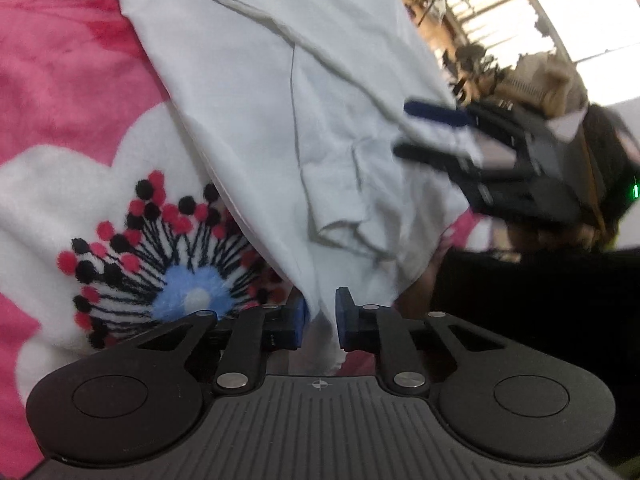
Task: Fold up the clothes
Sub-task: 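Pinch the shirt hem with the left gripper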
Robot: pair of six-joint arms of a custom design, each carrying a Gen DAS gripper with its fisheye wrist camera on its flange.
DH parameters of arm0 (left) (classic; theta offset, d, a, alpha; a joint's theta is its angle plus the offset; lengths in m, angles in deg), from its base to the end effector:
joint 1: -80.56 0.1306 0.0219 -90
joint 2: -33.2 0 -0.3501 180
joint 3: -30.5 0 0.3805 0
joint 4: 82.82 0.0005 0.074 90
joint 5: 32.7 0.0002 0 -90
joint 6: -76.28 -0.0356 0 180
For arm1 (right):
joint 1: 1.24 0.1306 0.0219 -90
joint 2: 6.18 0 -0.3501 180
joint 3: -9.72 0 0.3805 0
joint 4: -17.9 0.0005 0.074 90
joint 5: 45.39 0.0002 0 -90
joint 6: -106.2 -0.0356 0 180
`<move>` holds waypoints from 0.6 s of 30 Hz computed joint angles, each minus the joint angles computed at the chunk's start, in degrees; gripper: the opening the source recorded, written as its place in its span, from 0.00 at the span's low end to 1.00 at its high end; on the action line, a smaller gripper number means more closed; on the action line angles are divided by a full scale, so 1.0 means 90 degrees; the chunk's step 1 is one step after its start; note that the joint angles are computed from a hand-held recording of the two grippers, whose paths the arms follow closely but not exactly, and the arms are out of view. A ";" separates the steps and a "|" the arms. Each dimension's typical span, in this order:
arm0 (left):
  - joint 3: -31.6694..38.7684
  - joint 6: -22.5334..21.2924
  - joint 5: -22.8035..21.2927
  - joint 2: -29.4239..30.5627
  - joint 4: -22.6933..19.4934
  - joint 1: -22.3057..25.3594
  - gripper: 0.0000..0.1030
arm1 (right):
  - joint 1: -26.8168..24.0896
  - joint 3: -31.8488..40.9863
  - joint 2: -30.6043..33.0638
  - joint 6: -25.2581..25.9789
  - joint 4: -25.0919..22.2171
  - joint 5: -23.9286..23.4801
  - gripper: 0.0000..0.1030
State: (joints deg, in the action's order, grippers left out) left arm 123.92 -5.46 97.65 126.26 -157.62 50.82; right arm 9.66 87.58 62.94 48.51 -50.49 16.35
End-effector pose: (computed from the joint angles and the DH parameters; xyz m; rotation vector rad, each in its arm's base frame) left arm 0.3773 -0.2427 0.3851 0.6847 2.8272 -1.1386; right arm 0.3173 0.0778 0.4245 -1.0761 2.2551 0.4910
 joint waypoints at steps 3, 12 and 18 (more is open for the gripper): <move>-0.0053 0.0349 0.0367 -0.0015 0.0221 0.0113 0.13 | -0.0140 0.0423 0.0282 0.0767 -0.0931 -0.0908 0.53; -0.0211 0.1550 0.1079 -0.0011 0.1194 0.0254 0.13 | 0.0205 0.0954 0.0936 0.2070 -0.2809 -0.1626 0.58; -0.0140 0.1724 0.1090 0.0127 0.1309 0.0142 0.13 | 0.0509 0.0808 0.0852 0.1917 -0.2791 -0.1551 0.62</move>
